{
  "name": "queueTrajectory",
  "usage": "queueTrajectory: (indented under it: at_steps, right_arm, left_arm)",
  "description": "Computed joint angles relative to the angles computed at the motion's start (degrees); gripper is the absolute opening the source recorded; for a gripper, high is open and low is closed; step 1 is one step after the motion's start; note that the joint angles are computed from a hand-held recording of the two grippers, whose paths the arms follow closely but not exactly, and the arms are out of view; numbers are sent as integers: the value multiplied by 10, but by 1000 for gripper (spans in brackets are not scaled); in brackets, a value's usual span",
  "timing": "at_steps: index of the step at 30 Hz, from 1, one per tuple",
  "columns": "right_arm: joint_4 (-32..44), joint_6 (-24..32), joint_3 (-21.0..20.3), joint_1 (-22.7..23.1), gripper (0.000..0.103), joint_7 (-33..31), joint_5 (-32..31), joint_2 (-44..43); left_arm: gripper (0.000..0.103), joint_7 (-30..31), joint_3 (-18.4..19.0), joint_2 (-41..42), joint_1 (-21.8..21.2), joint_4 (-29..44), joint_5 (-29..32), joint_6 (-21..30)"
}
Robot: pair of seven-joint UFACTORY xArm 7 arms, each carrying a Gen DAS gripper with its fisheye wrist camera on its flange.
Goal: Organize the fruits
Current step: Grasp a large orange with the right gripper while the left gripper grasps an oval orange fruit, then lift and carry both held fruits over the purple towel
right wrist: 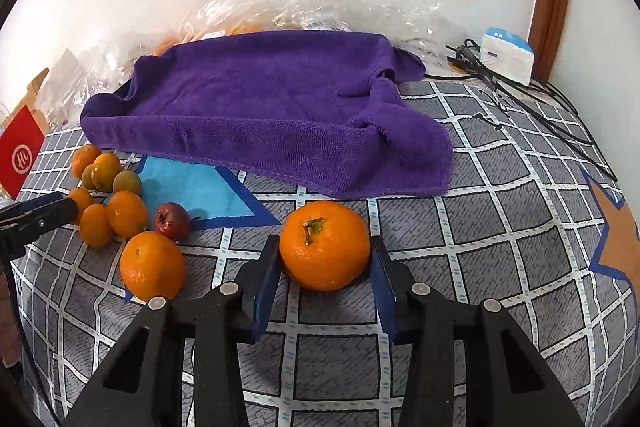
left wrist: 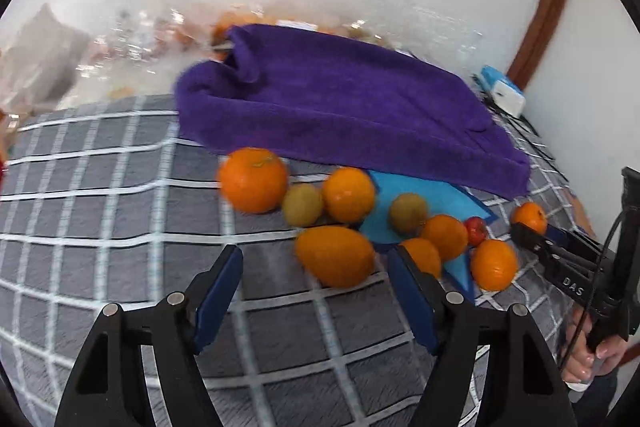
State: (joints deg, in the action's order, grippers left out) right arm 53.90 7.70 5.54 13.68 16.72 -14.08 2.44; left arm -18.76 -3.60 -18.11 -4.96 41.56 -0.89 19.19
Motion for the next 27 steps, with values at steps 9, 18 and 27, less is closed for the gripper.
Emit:
queueTrajectory:
  at_steps: [9,18,27]
  right_arm:
    - [0,0,-2,1,43,17,-18,1]
    - [-1,-4,-2,0,43,17,-18,1]
    - [1,-2,-6,3,43,39,-36,1]
  left_arm:
    - [40,-1,0,9,-5,-13,3,-46]
    - [40,-97,-56,-21,68,-42,77,-83]
    - [40,-151,-67,-43,92,-57,114,-93]
